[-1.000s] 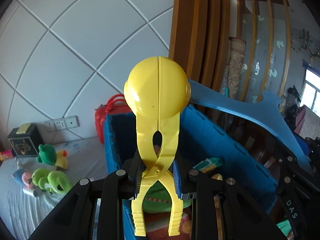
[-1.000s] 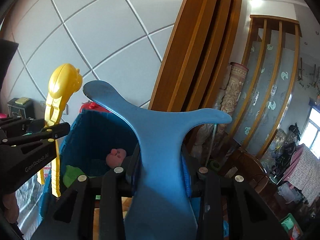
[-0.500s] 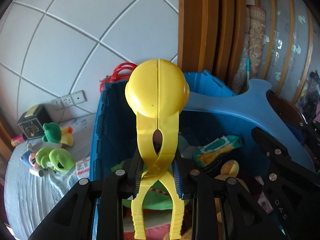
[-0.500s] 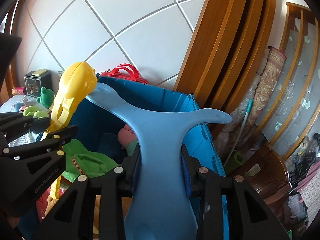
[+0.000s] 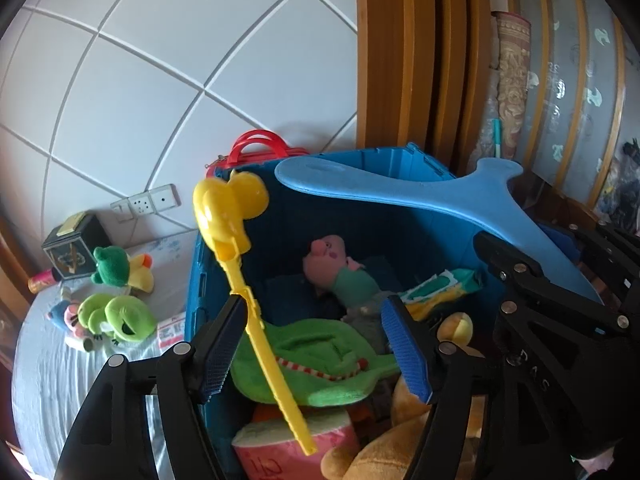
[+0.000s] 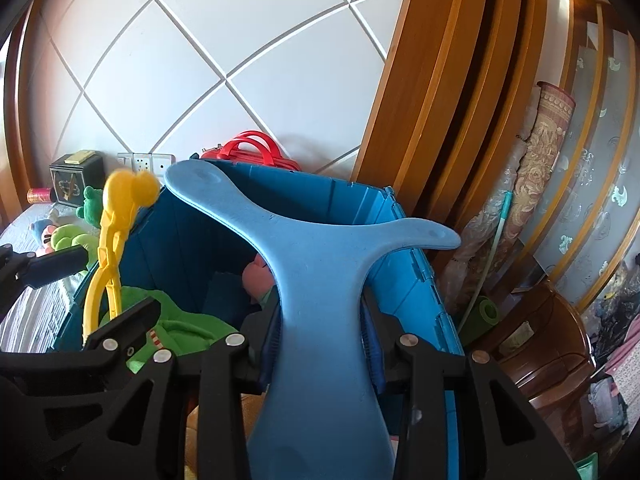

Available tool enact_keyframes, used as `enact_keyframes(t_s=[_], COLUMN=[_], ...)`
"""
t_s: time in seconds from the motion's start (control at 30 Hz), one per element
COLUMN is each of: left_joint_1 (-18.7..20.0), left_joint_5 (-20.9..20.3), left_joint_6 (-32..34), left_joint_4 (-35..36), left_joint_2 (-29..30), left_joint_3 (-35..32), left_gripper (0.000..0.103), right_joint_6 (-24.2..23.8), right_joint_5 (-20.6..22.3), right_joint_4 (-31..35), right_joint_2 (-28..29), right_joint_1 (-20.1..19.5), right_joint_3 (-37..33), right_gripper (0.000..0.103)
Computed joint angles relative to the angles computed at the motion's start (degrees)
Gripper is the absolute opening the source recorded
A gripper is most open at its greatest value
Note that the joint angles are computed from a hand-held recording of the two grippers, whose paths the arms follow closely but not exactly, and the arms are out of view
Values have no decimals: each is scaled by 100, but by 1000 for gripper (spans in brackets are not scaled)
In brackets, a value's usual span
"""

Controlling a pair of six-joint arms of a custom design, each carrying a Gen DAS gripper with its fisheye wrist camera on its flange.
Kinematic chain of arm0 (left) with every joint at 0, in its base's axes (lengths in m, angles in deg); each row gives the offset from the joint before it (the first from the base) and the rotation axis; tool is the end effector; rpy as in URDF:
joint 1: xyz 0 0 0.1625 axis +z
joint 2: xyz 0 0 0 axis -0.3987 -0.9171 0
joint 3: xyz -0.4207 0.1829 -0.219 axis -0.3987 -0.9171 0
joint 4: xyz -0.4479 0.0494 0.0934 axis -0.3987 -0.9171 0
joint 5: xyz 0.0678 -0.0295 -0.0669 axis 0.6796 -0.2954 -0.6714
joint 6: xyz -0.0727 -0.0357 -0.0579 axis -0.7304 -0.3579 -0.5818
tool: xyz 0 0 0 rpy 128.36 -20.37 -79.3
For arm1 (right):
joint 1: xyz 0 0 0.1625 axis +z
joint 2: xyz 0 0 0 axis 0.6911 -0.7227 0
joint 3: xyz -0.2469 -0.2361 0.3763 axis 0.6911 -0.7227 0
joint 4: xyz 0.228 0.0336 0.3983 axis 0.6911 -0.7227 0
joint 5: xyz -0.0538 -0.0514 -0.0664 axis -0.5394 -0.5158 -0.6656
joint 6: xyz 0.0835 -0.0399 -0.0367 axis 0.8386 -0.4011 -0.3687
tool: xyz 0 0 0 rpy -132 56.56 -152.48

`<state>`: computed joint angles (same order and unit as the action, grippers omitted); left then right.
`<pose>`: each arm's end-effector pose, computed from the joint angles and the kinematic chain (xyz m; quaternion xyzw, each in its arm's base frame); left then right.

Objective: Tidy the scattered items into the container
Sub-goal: 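Carry both held items over the blue box and lower them inside, then withdraw both open tools from the box back over the bed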

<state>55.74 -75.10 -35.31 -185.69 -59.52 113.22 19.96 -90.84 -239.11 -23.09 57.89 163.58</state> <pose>-0.5963 -0.6417 0.1056 0.1253 0.8256 -0.3998 0.3780 0.2203 -0.6607 0.4916 0.3402 -0.7872 0.3519 0.3751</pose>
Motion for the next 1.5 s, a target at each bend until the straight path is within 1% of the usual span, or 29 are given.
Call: enact_keyframes(t_s=[0.03, 0.07, 0.13, 0.2, 0.5, 0.6, 0.8, 0.9, 0.93, 0.97, 1.2, 1.33, 1.4, 1.5], left_joint_1=[-5, -9, -19, -40, -179, -264, -513, -640, -679, -717, -928, -1064, -1126, -1185], left_joint_5=[15, 16, 22, 33, 42, 57, 120, 129, 140, 150, 97, 26, 2, -82], left_joint_6=[-9, -46, -152, -144, -244, -362, -262, -146, -117, -94, -246, -317, -443, -831], left_joint_4=[-11, 1, 7, -117, -278, -323, -785, -1029, -1085, -1133, -1136, -1163, -1072, -718], left_joint_2=[-10, -29, -88, -153, -392, -526, -870, -1075, -1149, -1222, -1794, -2160, -2349, -2659], left_joint_3=[21, 45, 122, 237, 708, 962, 1629, 1975, 2092, 2205, 2947, 3413, 3630, 3924], left_gripper=[72, 73, 81, 82, 83, 83, 86, 87, 87, 87, 88, 88, 89, 89], right_joint_6=[-8, -27, -52, 9, 11, 7, 337, 489, 538, 585, 998, 1199, 1306, 1471], right_joint_5=[-36, -50, -54, 18, -6, -9, 167, 185, 191, 180, -120, -405, -556, -685], right_joint_4=[-38, -85, -234, -200, -441, -653, -860, -1047, -1127, -1182, -1689, -1932, -2004, -2168], right_joint_2=[10, 17, 8, -53, -224, -341, -726, -877, -922, -957, -1127, -1163, -1156, -1137], right_joint_1=[5, 6, -1, -12, 9, 24, 107, 218, 261, 309, 690, 934, 1061, 1252], right_joint_3=[-12, -26, -22, -3, 207, 377, 855, 1156, 1261, 1355, 1966, 2295, 2445, 2694], right_gripper=[50, 55, 75, 84, 84, 84, 85, 94, 97, 97, 97, 97, 97, 97])
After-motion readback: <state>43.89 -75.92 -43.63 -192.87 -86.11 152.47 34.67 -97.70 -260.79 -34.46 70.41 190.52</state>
